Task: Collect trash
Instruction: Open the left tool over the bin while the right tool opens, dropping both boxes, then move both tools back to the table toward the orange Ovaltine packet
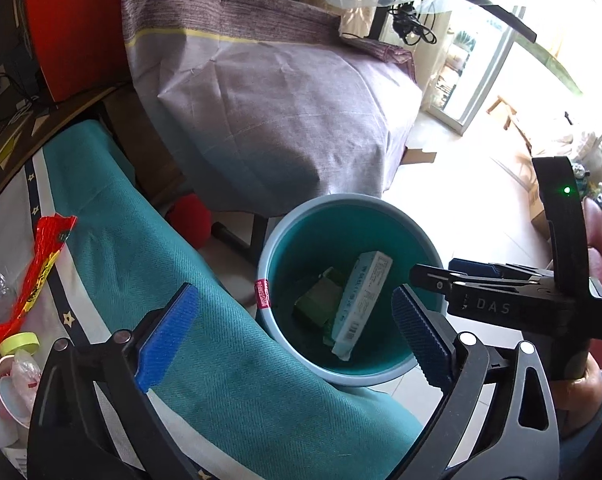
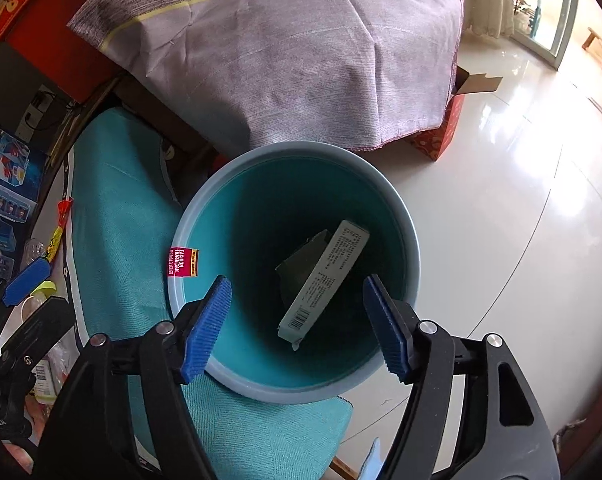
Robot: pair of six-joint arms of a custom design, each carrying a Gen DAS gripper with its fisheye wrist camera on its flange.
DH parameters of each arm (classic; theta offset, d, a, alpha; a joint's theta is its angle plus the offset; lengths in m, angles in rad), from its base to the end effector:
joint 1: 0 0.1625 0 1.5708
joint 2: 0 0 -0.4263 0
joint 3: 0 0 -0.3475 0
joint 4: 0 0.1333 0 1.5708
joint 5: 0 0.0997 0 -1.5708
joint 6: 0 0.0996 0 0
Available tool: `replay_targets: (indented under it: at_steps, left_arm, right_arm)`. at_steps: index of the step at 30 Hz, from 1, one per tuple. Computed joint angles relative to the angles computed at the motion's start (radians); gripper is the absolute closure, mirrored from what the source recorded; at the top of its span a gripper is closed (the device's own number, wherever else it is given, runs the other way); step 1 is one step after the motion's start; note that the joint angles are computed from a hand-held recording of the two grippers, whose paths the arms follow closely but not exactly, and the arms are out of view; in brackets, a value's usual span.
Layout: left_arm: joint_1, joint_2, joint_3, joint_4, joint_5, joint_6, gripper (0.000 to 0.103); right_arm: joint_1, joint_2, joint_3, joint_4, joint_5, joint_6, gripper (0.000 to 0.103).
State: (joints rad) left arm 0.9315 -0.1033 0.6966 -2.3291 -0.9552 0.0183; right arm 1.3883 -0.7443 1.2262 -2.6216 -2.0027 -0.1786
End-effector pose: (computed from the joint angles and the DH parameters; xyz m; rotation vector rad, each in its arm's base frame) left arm -0.3384 -0.7750 -0.0517 0.7653 2.4523 -0.4516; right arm -0.0468 -0.7583 0.2677 -0.1686 -2.5502 0.6331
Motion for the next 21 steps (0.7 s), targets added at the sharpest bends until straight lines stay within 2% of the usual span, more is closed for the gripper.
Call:
replay_targets:
  at_steps: [2, 7, 13, 21]
  left_arm:
    - [0.002, -0.014, 0.023, -0.014, 0.001, -0.007, 0.006]
    - [0.006, -0.057, 0.093, -0.051, -0.003, -0.033, 0.006]
    - [0.004, -0.124, 0.209, -0.114, 0.011, -0.052, 0.005]
    - [-0.001, -0.287, 0.497, -0.258, 0.056, -0.098, 0.004]
  right_arm:
    - [0.003, -0.001, 0.000, 0.004, -0.003, 0.006, 0.029]
    - [0.018, -0.001, -0.003, 0.027, -0.025, 0.025, 0.021]
    - [0.041, -0.013, 0.025, 0.022, -0.049, 0.036, 0.021]
    - [0.093, -0.039, 0.113, -0.019, -0.052, -0.009, 0.016]
